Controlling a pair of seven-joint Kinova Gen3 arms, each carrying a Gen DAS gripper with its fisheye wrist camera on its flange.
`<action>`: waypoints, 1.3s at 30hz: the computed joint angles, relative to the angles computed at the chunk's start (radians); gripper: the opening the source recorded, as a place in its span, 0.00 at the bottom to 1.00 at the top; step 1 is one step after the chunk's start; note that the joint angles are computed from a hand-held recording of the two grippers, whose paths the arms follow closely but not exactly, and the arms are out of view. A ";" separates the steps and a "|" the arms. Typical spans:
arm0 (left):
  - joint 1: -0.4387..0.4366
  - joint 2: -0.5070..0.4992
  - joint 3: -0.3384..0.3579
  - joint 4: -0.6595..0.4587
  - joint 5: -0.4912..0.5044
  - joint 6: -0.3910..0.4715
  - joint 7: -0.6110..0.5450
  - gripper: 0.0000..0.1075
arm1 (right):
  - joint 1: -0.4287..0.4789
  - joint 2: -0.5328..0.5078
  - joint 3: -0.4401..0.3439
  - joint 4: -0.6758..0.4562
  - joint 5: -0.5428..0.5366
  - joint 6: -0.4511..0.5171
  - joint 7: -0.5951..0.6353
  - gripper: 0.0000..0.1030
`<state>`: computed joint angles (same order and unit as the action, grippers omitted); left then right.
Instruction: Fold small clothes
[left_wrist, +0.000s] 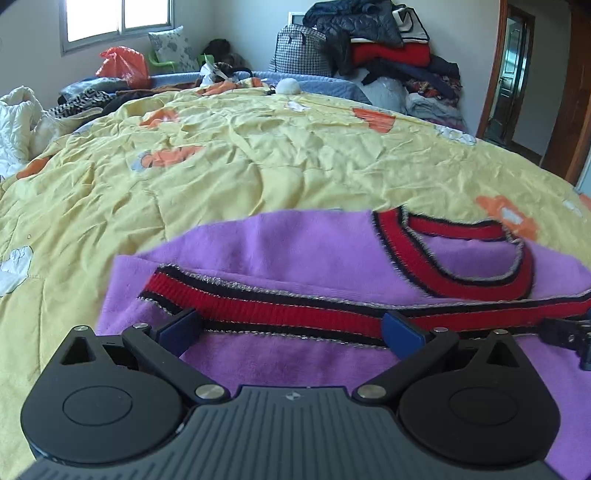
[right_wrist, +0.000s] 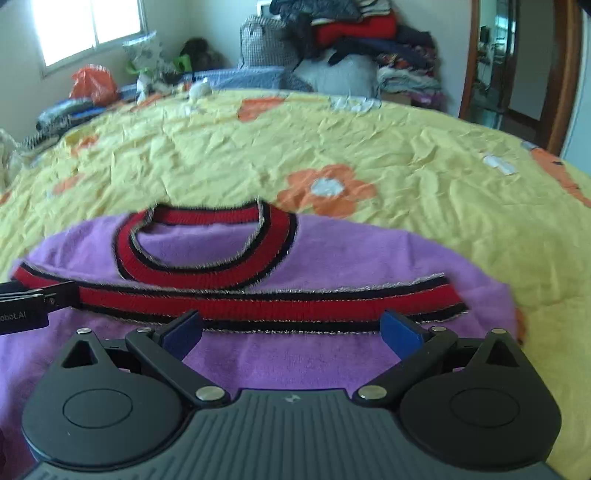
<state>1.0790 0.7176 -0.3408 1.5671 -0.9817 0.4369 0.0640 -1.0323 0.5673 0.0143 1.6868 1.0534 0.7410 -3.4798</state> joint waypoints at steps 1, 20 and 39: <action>0.005 0.000 -0.016 0.011 -0.007 -0.021 0.024 0.96 | -0.005 0.004 0.009 0.010 0.017 -0.009 -0.006 1.00; -0.065 -0.125 0.084 0.099 -0.015 0.005 -0.004 0.96 | 0.024 -0.073 -0.090 0.162 0.189 0.043 -0.233 1.00; 0.183 -0.288 0.051 0.482 -0.338 -0.021 0.425 0.96 | -0.196 -0.055 -0.195 0.143 0.027 0.261 -0.213 1.00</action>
